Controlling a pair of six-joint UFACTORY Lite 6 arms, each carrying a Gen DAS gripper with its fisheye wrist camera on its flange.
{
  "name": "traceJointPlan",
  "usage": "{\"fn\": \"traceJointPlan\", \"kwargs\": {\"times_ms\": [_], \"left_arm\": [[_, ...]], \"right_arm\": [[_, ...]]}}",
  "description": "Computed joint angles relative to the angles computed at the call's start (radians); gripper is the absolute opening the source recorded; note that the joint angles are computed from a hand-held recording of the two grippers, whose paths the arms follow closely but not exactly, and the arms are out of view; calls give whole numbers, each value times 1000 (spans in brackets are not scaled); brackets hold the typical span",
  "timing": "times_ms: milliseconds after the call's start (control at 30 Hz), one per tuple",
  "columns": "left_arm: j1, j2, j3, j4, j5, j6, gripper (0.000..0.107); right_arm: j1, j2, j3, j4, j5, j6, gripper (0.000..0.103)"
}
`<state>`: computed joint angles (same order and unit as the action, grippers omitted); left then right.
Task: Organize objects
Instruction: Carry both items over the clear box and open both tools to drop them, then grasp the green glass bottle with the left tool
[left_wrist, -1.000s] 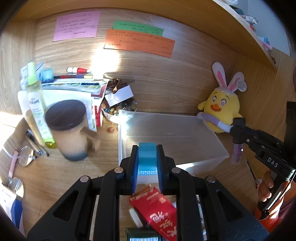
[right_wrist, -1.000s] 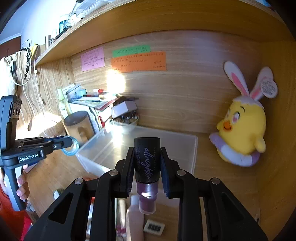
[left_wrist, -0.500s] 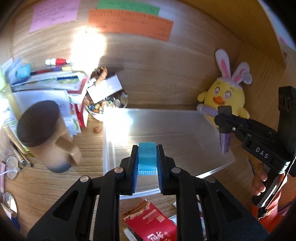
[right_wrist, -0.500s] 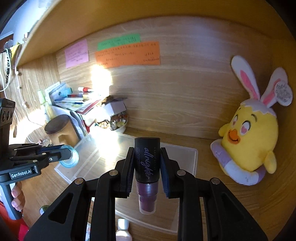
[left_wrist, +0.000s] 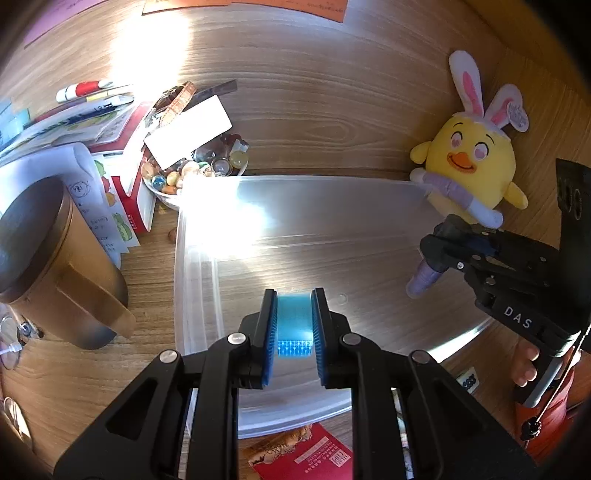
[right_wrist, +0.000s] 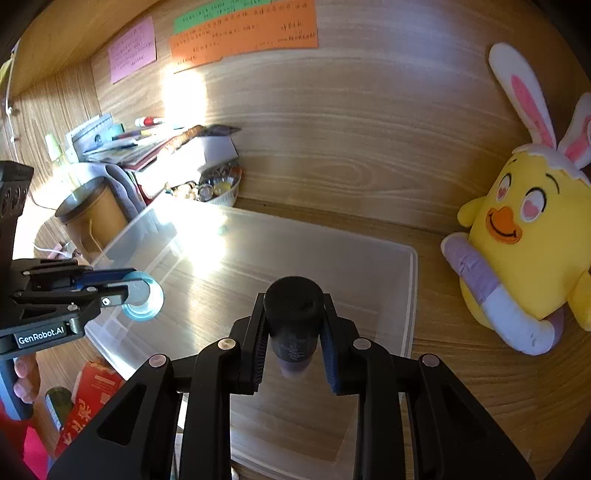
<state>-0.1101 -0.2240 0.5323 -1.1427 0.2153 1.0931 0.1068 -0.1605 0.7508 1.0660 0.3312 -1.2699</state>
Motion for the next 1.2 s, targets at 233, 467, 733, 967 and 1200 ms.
{"fn": "traceJointPlan", "kwargs": {"times_ms": [233,467,733,967,1200], "left_arm": [[6,17,5,-21,-19,39,18],[23,-67,-18,101,7,-86,30],[5,-332,-122,501,27,-490,64],[23,-581,-229,682,122,-671,82],[111,-870,-362,746,291,-715,86]], "right_arm": [[1,24,12,-36,7,34,24],[9,-31,-9,-62,-34,73,53],[21,-185,-58,-189,-36,204,66],[26,-349,-130,-298,16,312,77],[-9,-557,-252,-384,86,392,79]]}}
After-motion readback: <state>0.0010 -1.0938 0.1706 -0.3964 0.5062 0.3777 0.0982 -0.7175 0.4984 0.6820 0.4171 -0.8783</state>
